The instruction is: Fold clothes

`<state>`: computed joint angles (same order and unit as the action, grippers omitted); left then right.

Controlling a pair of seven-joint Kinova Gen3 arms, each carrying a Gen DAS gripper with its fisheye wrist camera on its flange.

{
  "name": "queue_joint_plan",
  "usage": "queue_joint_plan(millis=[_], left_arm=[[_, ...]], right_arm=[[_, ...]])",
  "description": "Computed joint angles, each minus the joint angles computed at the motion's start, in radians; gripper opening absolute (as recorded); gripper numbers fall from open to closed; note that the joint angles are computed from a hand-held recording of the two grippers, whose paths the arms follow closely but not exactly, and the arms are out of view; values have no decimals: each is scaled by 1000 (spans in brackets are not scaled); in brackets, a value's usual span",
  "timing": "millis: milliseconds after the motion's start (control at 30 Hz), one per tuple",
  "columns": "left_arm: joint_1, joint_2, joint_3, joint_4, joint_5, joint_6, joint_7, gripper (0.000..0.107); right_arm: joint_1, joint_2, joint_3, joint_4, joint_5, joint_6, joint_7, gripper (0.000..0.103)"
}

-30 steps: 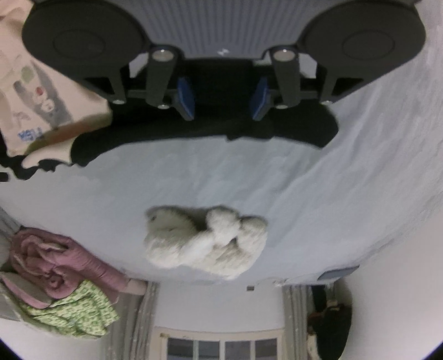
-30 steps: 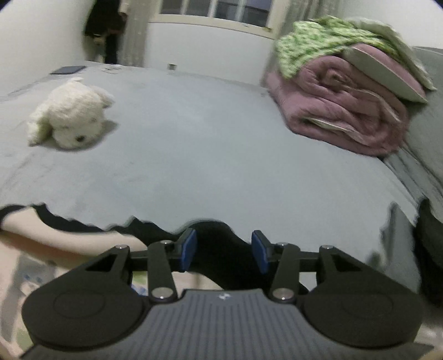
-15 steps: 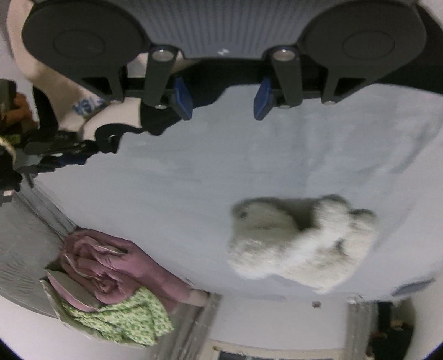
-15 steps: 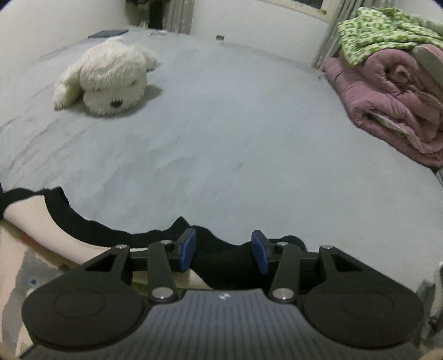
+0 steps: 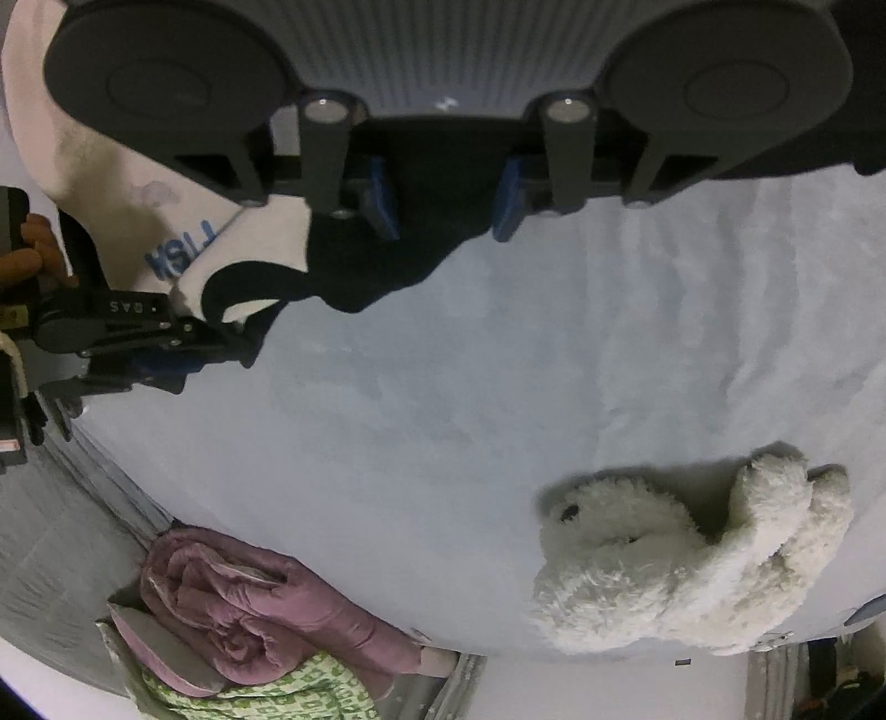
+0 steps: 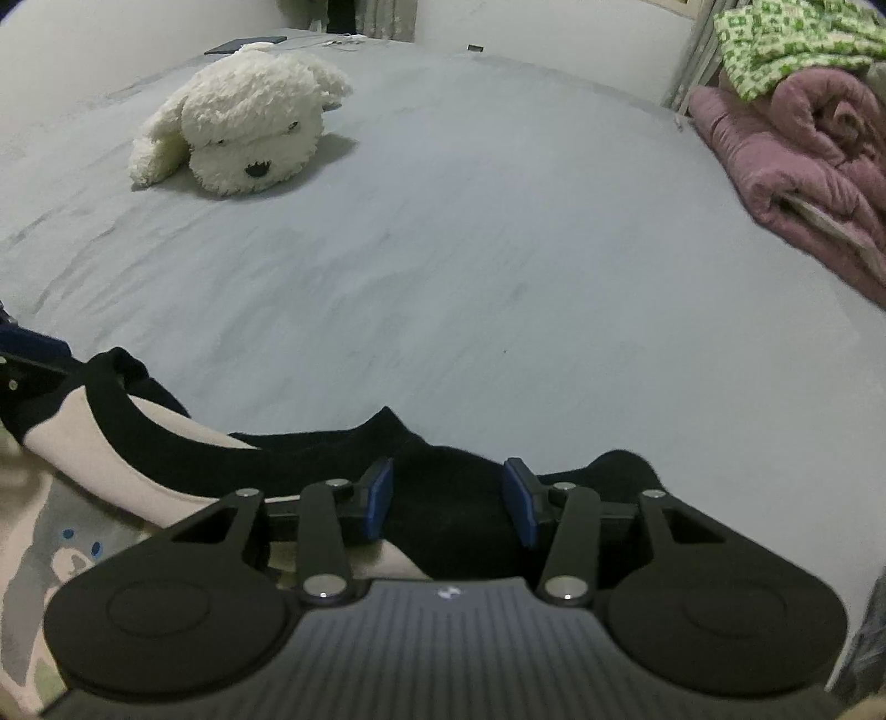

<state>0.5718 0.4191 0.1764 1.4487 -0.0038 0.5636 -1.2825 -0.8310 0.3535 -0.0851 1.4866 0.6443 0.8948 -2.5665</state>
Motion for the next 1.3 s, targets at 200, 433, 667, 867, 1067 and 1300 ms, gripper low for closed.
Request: queue_joint_plan(millis=[200, 433, 667, 867, 1067, 1300], left_arm=[[26, -15, -22, 41, -29, -60, 34, 7], [105, -42, -92, 95, -134, -147, 133, 5], [144, -47, -117, 84, -226, -147, 205, 5], [137, -24, -89, 58, -241, -81, 166, 11], [125, -11, -80, 51, -240, -66, 180, 20], [100, -17, -68, 66, -175, -92, 180, 5]], right_arm=[[-28, 4, 2, 3, 26, -10, -18, 6], [-110, 6, 29, 49, 201, 14, -188, 3], [-77, -7, -8, 49, 234, 17, -212, 5], [-51, 7, -11, 21, 173, 30, -115, 41], [19, 5, -20, 14, 54, -38, -1, 42], [-4, 4, 0, 6, 10, -57, 42, 13]])
